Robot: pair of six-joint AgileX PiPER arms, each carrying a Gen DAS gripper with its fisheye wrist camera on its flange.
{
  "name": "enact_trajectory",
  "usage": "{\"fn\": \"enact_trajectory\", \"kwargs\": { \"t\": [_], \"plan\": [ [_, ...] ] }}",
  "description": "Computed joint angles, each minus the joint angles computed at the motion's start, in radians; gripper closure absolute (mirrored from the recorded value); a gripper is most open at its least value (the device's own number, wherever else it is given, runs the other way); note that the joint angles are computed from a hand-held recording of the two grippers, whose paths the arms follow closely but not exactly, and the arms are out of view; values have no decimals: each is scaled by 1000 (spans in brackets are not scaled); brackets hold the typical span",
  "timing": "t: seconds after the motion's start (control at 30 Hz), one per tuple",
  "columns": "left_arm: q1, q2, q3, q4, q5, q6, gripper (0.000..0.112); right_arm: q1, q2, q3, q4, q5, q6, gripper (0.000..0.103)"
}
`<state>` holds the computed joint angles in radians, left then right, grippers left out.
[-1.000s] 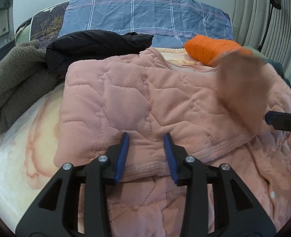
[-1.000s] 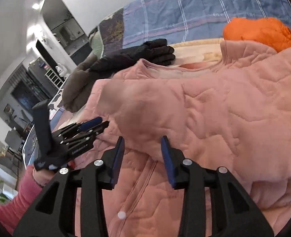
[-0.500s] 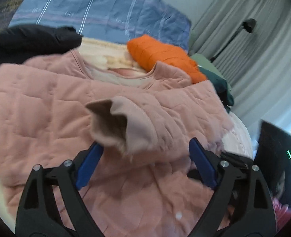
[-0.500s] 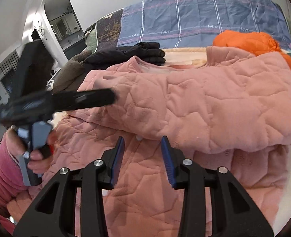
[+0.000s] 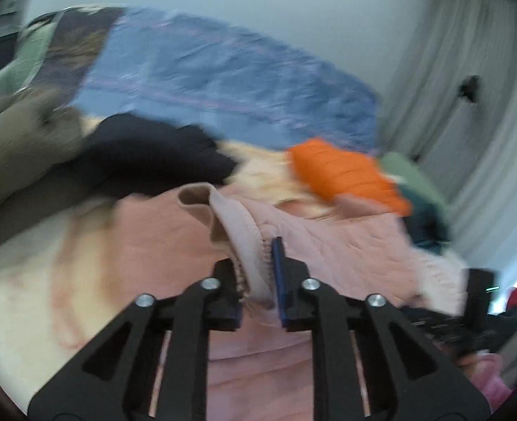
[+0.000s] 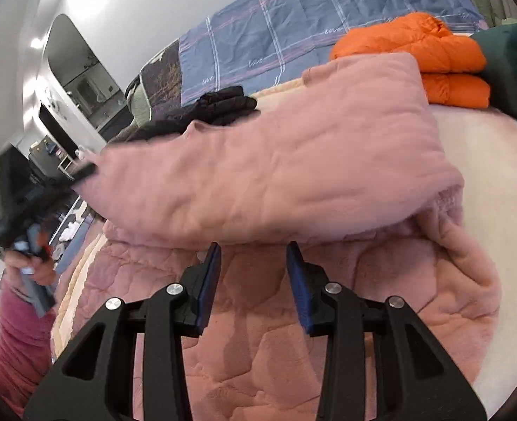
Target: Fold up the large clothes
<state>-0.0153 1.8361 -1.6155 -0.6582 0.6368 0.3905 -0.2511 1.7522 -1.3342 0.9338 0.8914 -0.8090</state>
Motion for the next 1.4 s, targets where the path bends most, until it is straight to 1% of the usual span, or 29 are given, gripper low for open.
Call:
{"fn": "enact_trajectory", "kwargs": {
  "t": [0.03,0.13,0.2,0.23,0.3,0.37,0.43,0.47,0.5,0.57,0.6,0.63,0.67,0.7,0.73,0.77,0.8,0.9,0.93,0.97,1.0,1.03,1.1,1.13,1.17,1.27,1.3,1.33,1.4],
  "plan": [
    [2,13,9,46,-16,-45,85,5,6,-18,-18,27,20,64],
    [13,44,26,160,-64,-143,84,3,-21,-40,-37,72,27,64],
    [46,35,26,121,-63,-138,84,-10,-39,-53,-27,98,16,64],
    [62,14,39,52,-66,-97,84,-13,-49,-67,-25,99,22,64],
    [62,-17,49,-7,-80,-38,83,-13,-63,-88,-34,67,32,64],
    [26,-37,26,-13,-81,-10,79,10,-69,-116,-81,-22,86,64],
    [-14,-14,-35,-4,-45,-6,67,52,-47,-165,-219,-99,214,62],
    [-45,2,-62,56,-30,-48,65,79,-21,-182,-319,-140,279,57],
    [-85,22,-91,156,-18,-115,61,97,24,-198,-419,-169,338,57],
    [-154,92,-132,356,-3,-207,57,115,111,-218,-555,-173,405,58],
    [-178,156,-150,456,4,-227,56,122,123,-185,-563,-220,383,57],
    [-201,189,-127,556,-28,-275,53,124,108,-147,-542,-269,347,57],
    [-223,196,-75,649,-100,-327,53,128,96,-132,-551,-283,348,57],
    [-236,180,-32,702,-149,-368,54,142,89,-134,-600,-285,385,57],
    [-237,165,-15,714,-159,-384,54,148,90,-138,-620,-285,398,56],
    [-238,163,-32,722,-134,-394,54,146,91,-139,-606,-285,386,55],
    [-239,161,-31,731,-132,-399,54,129,84,-131,-552,-279,343,55],
    [-226,106,22,680,-142,-366,54,46,-3,-79,-382,-206,206,55],
    [-206,48,68,606,-142,-318,47,15,-45,-54,-361,-183,175,54],
    [-192,5,113,566,-157,-289,39,-12,-85,-22,-352,-175,144,46],
    [-164,-76,198,505,-189,-230,30,-58,-142,27,-340,-164,88,44],
    [-145,-121,243,460,-204,-181,29,-86,-170,49,-331,-145,56,42],
    [-74,-219,352,285,-196,8,26,-173,-211,94,-306,-69,-24,42],
    [-24,-264,403,195,-151,103,26,-225,-223,122,-297,-19,-57,42],
    [19,-286,436,144,-94,160,26,-254,-229,141,-295,9,-77,42],
    [82,-301,498,159,15,172,26,-319,-242,208,-265,78,-139,42],
    [106,-304,522,124,54,212,26,-349,-244,231,-241,120,-167,42],
    [147,-311,548,49,129,287,26,-366,-248,248,-228,141,-186,42],
    [199,-343,615,-66,221,429,26,-404,-274,300,-206,171,-224,42]
  ]
}}
